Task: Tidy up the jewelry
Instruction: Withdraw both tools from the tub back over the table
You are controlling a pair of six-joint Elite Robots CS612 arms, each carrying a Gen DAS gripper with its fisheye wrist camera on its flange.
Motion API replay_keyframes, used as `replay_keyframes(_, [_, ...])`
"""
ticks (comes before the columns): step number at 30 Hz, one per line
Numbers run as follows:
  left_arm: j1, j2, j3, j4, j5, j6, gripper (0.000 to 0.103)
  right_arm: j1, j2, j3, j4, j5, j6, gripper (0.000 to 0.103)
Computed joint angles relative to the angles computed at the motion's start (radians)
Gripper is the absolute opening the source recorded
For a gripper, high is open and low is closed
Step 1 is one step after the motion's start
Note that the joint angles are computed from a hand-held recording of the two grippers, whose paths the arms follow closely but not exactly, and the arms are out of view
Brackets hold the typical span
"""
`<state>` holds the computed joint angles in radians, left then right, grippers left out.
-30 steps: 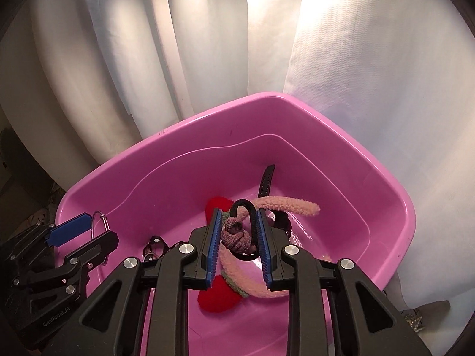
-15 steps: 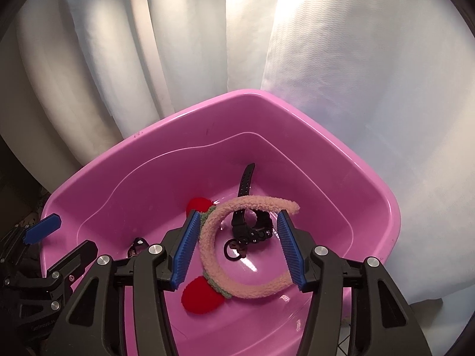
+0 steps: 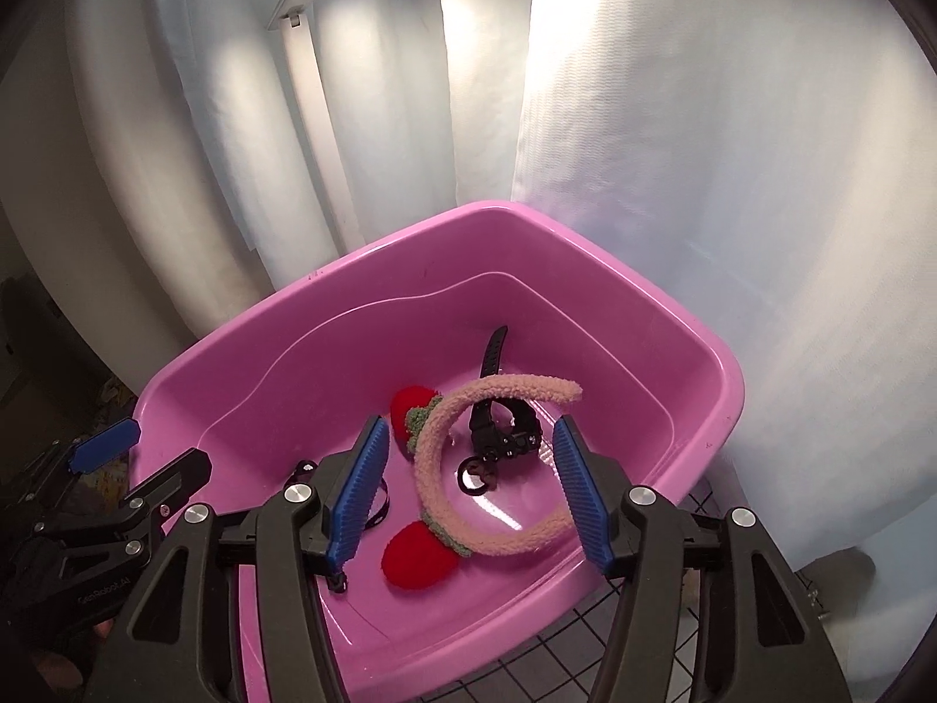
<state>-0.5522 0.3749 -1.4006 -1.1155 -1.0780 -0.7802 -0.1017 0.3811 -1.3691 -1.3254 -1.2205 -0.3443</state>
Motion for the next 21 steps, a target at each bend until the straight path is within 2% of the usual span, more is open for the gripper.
replay_keyframes(8, [-0.04, 0.017, -0.074, 0.056, 0.067, -0.052, 0.086, -0.041, 0.066, -0.174, 0.085, 0.116, -0.006, 0.058])
replay_keyframes(12, [-0.072, 0.024, -0.108, 0.089, 0.111, -0.08, 0.087, -0.071, 0.103, -0.272, 0.136, 0.145, -0.009, 0.059])
replay_keyframes(17, [-0.117, 0.022, -0.123, 0.12, 0.135, -0.09, 0.089, -0.127, 0.152, -0.398, 0.209, 0.184, -0.014, 0.06])
replay_keyframes(21, [-0.156, 0.024, -0.135, 0.11, 0.137, -0.085, 0.091, -0.193, 0.188, -0.499, 0.282, 0.209, -0.03, 0.06])
